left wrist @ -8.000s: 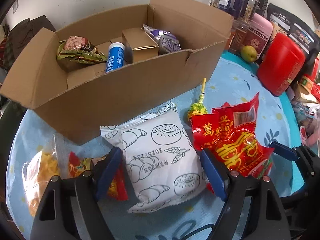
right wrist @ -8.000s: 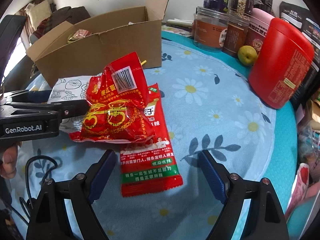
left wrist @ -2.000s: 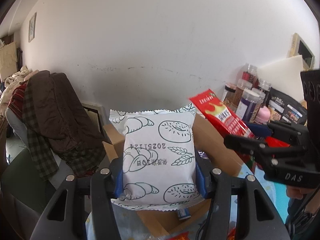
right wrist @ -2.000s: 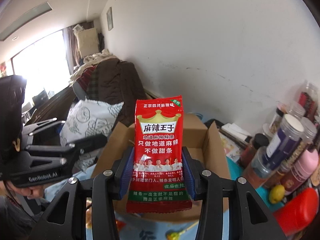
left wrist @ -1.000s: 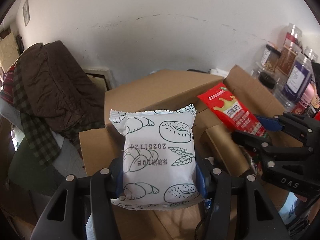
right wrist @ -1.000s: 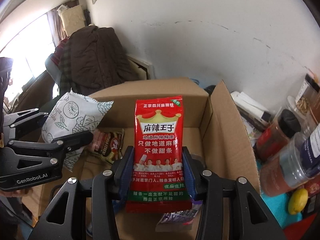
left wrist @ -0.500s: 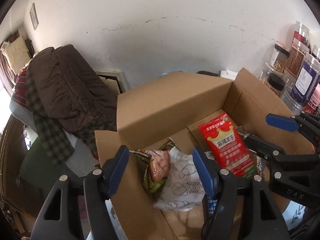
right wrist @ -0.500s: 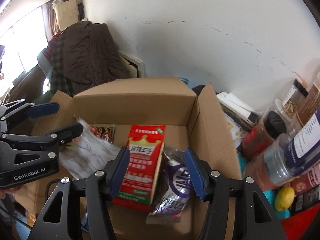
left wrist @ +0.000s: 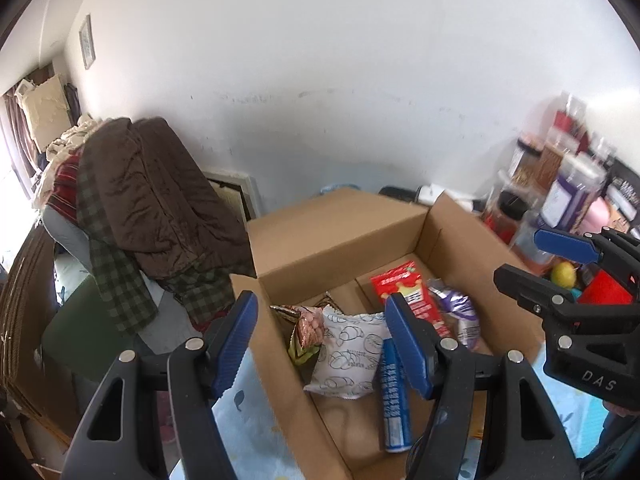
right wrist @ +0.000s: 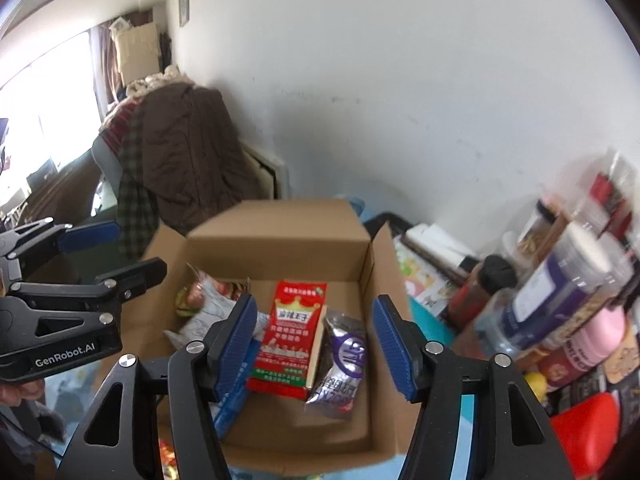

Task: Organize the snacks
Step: 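Withdraw both tools from the box back toward the table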

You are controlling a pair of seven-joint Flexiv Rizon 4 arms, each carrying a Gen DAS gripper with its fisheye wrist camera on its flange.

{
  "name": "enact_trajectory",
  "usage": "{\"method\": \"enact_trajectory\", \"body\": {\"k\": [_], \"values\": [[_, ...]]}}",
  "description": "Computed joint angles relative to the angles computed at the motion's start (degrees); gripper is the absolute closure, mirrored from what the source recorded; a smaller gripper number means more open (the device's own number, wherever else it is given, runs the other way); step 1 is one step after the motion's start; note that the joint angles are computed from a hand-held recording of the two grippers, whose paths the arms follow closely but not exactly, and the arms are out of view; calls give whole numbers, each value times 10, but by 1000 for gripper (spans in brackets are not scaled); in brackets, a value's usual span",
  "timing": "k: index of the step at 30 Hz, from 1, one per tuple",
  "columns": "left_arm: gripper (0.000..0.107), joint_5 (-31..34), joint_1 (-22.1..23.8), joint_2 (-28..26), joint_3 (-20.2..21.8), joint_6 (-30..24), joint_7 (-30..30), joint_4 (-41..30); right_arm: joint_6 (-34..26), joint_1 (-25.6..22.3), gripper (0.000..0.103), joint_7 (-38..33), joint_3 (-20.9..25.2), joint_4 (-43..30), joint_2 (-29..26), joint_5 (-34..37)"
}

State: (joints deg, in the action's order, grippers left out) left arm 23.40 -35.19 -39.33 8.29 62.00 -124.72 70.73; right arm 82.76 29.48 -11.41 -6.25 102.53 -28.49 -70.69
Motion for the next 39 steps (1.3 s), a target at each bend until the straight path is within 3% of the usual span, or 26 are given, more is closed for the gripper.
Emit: {"method": "enact_trajectory", "body": {"k": [3, 10, 21, 24, 27, 33, 39], "values": [[41, 15, -11, 23, 9, 12, -16, 19, -7, 7, 42, 45, -7, 17, 34, -57], [41, 52, -26, 88, 8, 51, -47, 82, -72, -13, 40, 102, 42, 66, 113, -125], [40, 136, -44, 175, -11, 92, -100, 168, -184, -51, 36, 142, 147, 157, 219, -132], [30, 161, -47, 192, -17, 100, -121, 186, -202, -54, 31, 154, 167, 180, 243, -134], [28, 194, -53, 209, -23, 104, -147, 203, -219, -54, 28, 169, 182, 204, 265, -138], [28, 198, -35, 233, -56, 125, -146, 242, -252, -51, 18, 197, 208, 246, 305, -126], [28, 231, -37, 251, -67, 122, -172, 266, -282, -46, 17, 253, 224, 277, 329, -136]]}}
